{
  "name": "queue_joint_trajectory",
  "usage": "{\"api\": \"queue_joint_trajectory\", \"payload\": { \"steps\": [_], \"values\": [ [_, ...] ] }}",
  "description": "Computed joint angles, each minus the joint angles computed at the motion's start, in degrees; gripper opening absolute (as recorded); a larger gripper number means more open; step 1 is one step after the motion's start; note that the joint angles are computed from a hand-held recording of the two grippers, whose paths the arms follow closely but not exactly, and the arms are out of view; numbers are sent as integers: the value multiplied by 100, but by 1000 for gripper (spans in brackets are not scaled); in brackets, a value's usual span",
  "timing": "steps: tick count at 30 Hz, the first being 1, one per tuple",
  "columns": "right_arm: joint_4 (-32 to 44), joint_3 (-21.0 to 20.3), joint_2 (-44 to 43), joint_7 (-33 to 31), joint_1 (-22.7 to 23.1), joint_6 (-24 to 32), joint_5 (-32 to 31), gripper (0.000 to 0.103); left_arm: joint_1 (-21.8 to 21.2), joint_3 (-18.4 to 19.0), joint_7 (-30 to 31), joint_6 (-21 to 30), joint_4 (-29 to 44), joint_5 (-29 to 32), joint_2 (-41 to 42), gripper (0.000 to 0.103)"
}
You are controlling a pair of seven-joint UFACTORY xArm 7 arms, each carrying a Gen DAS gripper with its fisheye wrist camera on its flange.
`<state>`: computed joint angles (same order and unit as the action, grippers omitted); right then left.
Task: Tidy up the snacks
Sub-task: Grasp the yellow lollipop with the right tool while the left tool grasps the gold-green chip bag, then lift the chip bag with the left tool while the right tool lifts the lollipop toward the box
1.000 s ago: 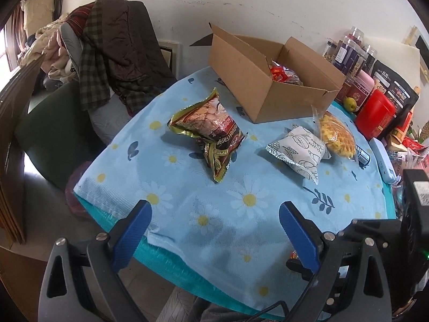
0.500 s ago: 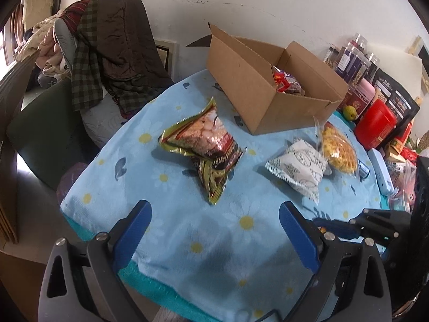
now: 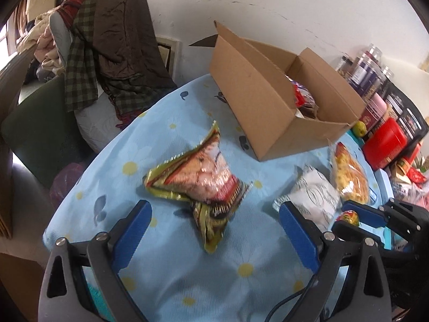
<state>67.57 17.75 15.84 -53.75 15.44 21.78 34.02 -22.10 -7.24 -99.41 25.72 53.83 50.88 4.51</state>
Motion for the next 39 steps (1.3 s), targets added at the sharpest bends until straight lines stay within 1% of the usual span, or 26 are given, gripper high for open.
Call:
{"api": "queue_joint_trajectory", "payload": {
  "steps": [2,5,7,8,9,10,11,12,13,15,18,21,26,29,33,37,39],
  "values": [
    [126,-36,103,83,22,22,-93,26,49,64,-79,-180,58,39,116,97],
    [284,-61,249,235,24,52,-230,26,48,173,-187,-307,170,178,278,96],
    [353,-66,315,338,6,76,-300,26,38,235,-178,-369,239,183,379,90],
    [376,-63,339,379,-5,84,-327,26,43,261,-120,-428,264,128,434,83],
    [379,-54,350,406,-25,85,-338,26,42,291,-69,-482,274,80,472,73],
    [372,-39,352,419,-49,84,-336,26,40,310,34,-504,300,-5,530,66],
    [358,-25,346,426,-69,79,-333,26,42,318,183,-547,330,-130,594,54],
    [343,-18,341,438,-84,66,-330,26,43,358,256,-715,320,-175,638,46],
    [328,-9,333,449,-98,52,-322,26,21,395,308,-819,311,-230,659,46],
    [288,19,300,442,-143,28,-269,26,-90,460,363,-788,342,-225,652,44],
    [141,71,178,362,-222,-33,-92,26,-178,464,462,-807,291,-284,555,42],
    [2,71,66,288,-262,-67,88,26,-230,389,578,-737,172,-368,387,42],
    [-353,66,-220,13,-339,-76,610,26,-279,115,776,-524,-13,-603,101,42],
    [-576,3,-398,-171,-326,-70,922,26,-314,-59,957,-415,-52,-789,14,42],
    [-903,-134,-654,-416,-263,-70,1287,26,-400,-217,1273,-452,10,-1109,73,42],
    [-1257,-324,-926,-602,-191,-93,1621,26,-599,-283,1534,-447,212,-1330,266,42],
    [-1414,-436,-1044,-672,-173,-73,1762,26,-694,-312,1826,-467,356,-1547,407,42]
  ]
}}
